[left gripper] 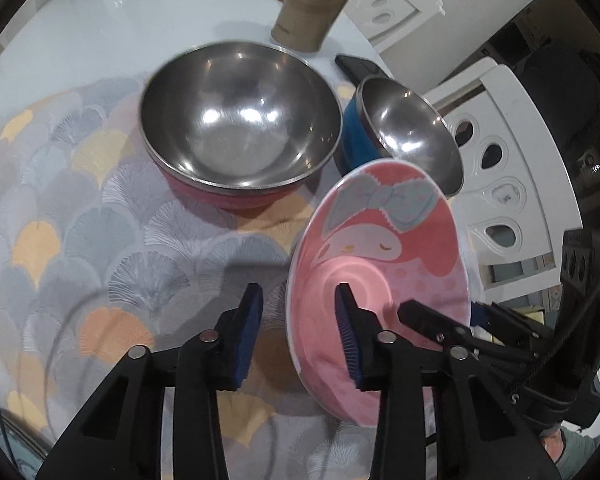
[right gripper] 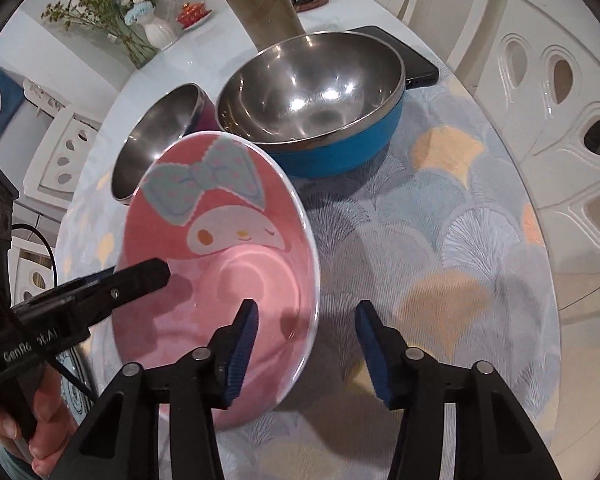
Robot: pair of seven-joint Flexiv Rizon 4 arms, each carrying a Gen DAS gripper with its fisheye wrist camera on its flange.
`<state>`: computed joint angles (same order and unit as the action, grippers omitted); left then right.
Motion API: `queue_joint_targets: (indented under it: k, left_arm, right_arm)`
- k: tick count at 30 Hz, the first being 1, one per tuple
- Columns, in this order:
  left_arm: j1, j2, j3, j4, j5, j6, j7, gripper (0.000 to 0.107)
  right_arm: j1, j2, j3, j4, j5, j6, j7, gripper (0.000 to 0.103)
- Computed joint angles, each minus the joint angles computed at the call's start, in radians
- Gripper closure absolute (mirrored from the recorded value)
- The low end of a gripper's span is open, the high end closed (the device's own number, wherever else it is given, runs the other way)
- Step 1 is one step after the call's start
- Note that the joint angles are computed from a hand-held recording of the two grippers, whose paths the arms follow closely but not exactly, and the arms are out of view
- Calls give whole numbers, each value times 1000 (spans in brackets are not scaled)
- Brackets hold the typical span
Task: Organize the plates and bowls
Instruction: 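Move both tools toward the pink cartoon-face bowl, then grip the pink bowl rim with the left tool while the right tool grips it too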
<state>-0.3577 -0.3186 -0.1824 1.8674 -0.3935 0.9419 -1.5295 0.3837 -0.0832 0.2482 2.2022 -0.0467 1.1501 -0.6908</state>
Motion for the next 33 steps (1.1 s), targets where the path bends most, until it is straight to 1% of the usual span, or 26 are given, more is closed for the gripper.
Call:
queue_joint_targets:
  k: [2, 3, 5, 6, 7, 8, 12, 15, 19, 22, 26, 30, 33]
  left_arm:
    - [3, -8, -8, -3, -14, -6, 14, 83]
    - [2, -11, -8, -4, -13, -4, 18, 85]
    - [2, -13, -11, -4, -15, -5, 30, 90]
    - [1, -12, -10, -5, -11, -5, 33, 90]
    - [-3, -11, -7, -7, 0, -7, 32, 90]
    - [-4, -7, -7, -8, 4, -9, 37, 91]
    - [-17, 20, 7, 2, 42, -4, 28, 91]
    - [-14, 50, 4, 34, 20, 14, 31, 91]
    - [-22, 104, 11, 82, 29, 49, 24, 91]
    - [-27, 155, 16, 128, 26, 66, 18, 91]
    - [-35, 237, 26, 207, 6, 88, 19, 91]
    - [-47, 308, 38, 273, 14, 95, -15, 91]
    - [-57, 361, 48, 331, -3, 101, -28, 91]
  right_arm:
    - [-1, -10, -4, -5, -3, 1, 2, 58]
    - [-2, -14, -4, -8, 0, -2, -4, 60]
    - [-2, -20, -2, -17, 4, -15, -14, 71]
    - [-2, -23, 0, -19, 11, -16, -21, 74]
    - [-4, -25, 4, -22, 28, -11, -34, 81]
    - [-3, -26, 6, -23, 37, -6, -40, 82]
    - [5, -9, 10, -18, 30, -9, -30, 82]
    - [9, 15, 16, -9, 40, -16, -33, 82]
    - [23, 58, 23, 14, -5, -20, -12, 82]
    - [37, 92, 33, 29, -31, -31, 0, 82]
    - [60, 146, 54, 50, -28, -45, -2, 81]
    - [88, 185, 76, 67, -50, -67, 3, 81]
    - [114, 202, 88, 74, -32, -81, -4, 81]
